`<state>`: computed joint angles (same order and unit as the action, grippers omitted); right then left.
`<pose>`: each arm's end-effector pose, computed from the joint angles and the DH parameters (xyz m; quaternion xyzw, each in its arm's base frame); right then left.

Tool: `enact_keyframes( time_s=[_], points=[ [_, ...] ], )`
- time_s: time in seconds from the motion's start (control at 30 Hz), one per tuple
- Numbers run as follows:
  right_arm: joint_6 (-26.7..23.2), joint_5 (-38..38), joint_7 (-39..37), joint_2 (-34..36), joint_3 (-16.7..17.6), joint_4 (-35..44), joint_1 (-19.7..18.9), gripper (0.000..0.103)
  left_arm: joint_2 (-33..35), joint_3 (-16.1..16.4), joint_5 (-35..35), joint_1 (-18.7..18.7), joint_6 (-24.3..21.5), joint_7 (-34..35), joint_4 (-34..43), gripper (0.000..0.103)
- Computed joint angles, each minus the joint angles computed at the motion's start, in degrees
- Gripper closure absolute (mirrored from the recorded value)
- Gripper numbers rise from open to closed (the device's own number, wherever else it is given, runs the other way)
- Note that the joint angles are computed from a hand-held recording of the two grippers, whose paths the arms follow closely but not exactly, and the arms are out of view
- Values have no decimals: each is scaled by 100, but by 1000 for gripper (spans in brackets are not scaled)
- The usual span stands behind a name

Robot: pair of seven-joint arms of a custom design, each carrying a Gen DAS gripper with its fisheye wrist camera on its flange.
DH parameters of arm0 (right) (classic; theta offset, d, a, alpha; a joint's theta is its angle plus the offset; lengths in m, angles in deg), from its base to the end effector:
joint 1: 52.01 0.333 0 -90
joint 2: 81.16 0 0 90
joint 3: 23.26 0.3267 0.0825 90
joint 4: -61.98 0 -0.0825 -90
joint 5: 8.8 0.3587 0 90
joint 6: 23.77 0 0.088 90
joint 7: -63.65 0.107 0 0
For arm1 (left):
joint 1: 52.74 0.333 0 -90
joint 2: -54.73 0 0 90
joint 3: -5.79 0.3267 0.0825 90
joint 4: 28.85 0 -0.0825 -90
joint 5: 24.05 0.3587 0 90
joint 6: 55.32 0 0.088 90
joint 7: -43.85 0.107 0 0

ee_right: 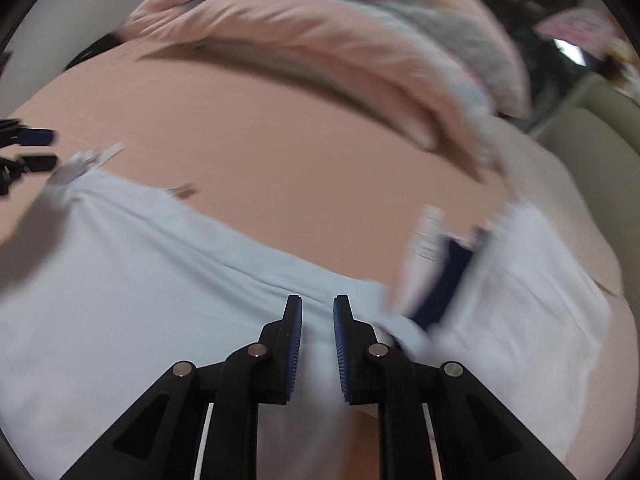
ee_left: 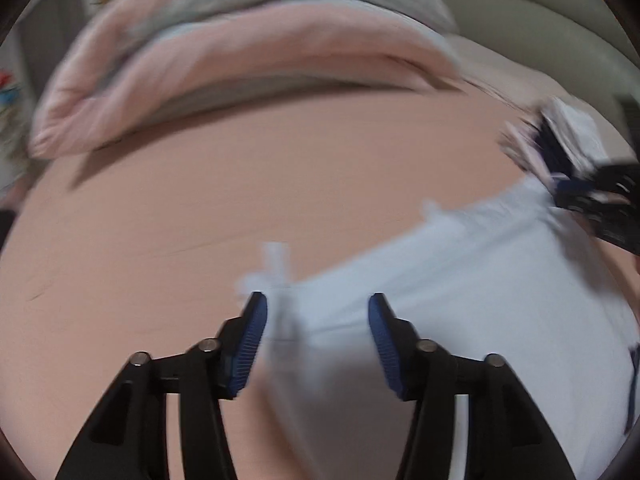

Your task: Fold clothes

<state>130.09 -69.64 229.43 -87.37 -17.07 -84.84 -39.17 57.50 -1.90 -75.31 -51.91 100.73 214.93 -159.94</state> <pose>0.4028 0.1682 0.3469 -0.6530 0.6975 -0.2746 0.1083 0.5260 -0.0338 0.3905 -0.3705 0.8774 -0.2726 0.1364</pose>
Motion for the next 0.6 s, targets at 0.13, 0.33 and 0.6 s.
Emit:
enact_keyframes(
  time_s=[0.13, 0.33, 0.6],
  points=[
    [407, 1560, -1327, 831, -152, 447, -59, 88, 330, -177, 975, -270, 146, -884, 30, 78],
    [-51, 997, -295, 438, -420, 461, 44, 85, 467, -295, 1812, -260, 183, -2047, 307, 73],
    [236, 2472, -1288, -1707, 192, -996, 258, 84, -1823, 408, 1021, -114, -559, -726, -1184, 68]
  ],
)
